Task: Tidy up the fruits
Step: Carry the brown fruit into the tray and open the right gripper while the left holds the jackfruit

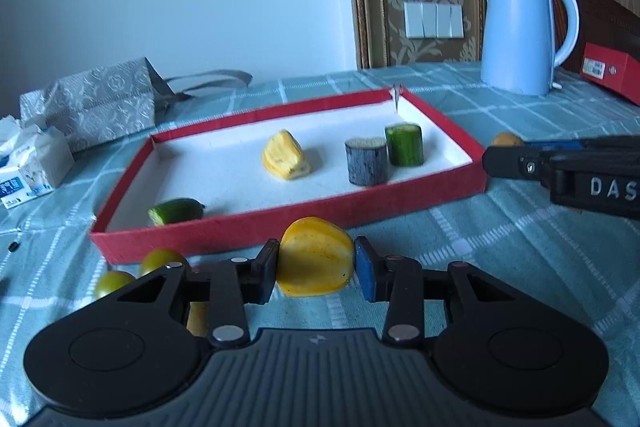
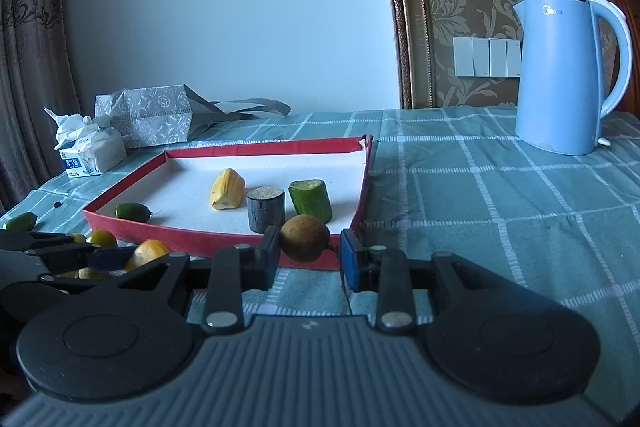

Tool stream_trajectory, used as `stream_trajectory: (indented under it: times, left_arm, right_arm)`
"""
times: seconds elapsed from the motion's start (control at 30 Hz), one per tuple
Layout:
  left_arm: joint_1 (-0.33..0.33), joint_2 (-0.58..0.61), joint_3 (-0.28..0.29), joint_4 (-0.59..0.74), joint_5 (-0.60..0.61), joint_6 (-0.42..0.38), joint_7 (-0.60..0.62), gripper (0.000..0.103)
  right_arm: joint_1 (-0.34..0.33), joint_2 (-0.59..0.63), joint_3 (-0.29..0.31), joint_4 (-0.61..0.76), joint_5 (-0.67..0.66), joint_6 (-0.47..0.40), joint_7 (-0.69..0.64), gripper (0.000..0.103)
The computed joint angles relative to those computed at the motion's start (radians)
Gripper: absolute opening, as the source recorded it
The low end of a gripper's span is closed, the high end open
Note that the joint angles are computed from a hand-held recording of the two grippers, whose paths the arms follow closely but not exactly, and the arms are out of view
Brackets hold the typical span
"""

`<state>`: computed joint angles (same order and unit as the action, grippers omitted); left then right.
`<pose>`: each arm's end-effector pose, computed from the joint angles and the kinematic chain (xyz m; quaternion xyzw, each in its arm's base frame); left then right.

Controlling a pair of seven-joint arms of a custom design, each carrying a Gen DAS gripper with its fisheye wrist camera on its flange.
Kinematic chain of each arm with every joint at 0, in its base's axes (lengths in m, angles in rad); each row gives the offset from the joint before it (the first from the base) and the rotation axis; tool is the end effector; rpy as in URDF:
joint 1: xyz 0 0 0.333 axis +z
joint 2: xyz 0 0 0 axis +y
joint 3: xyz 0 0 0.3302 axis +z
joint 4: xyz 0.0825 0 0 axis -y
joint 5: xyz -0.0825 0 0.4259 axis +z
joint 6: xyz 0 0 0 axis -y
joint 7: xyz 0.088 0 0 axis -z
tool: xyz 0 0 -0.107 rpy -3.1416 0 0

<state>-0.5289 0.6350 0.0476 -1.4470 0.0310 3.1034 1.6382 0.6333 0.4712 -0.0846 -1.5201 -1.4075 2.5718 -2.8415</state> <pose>0.7130 -0.3870 0.4330 -0.4053 0.7723 -0.3994 0.2824 0.6446 0.4260 0.4379 -0.5150 0.6601 -0.3713 0.4014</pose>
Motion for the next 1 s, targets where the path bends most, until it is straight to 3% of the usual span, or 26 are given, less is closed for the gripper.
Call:
stream_trajectory:
  times: [0.07, 0.2, 0.3, 0.67, 0.83, 1.0]
  left_arm:
    - [-0.008, -0.011, 0.017, -0.015, -0.004, 0.026, -0.014, 0.038]
    - [-0.06, -0.024, 0.106, -0.032, -0.028, 0.08, -0.06, 0.038]
    - [-0.124, -0.018, 0.21, -0.033, -0.061, 0.111, -0.096, 0.038]
    - [-0.248, 0.072, 0.49, 0.005, -0.183, 0.111, -0.218, 0.038]
    - [-0.256, 0.116, 0.553, 0.037, -0.19, 0.082, -0.298, 0.038]
    - [-0.219, 0.106, 0.514, 0.037, -0.152, 0.084, -0.321, 0.038]
  right_arm:
    - [0.001, -0.001, -0.002, -0.001, -0.007, 0.001, 0.009, 0.03]
    - [0.003, -0.002, -0.003, -0.003, -0.019, -0.003, 0.021, 0.03]
    - [0.003, -0.002, -0.002, -0.003, -0.025, -0.006, 0.026, 0.03]
    - [0.002, 0.012, -0.001, 0.016, -0.039, 0.01, 0.033, 0.03]
    - [0.006, 0.034, -0.002, 0.056, -0.028, 0.032, 0.001, 0.03]
    - [0.016, 0.091, -0.015, 0.148, 0.022, 0.059, -0.075, 0.03]
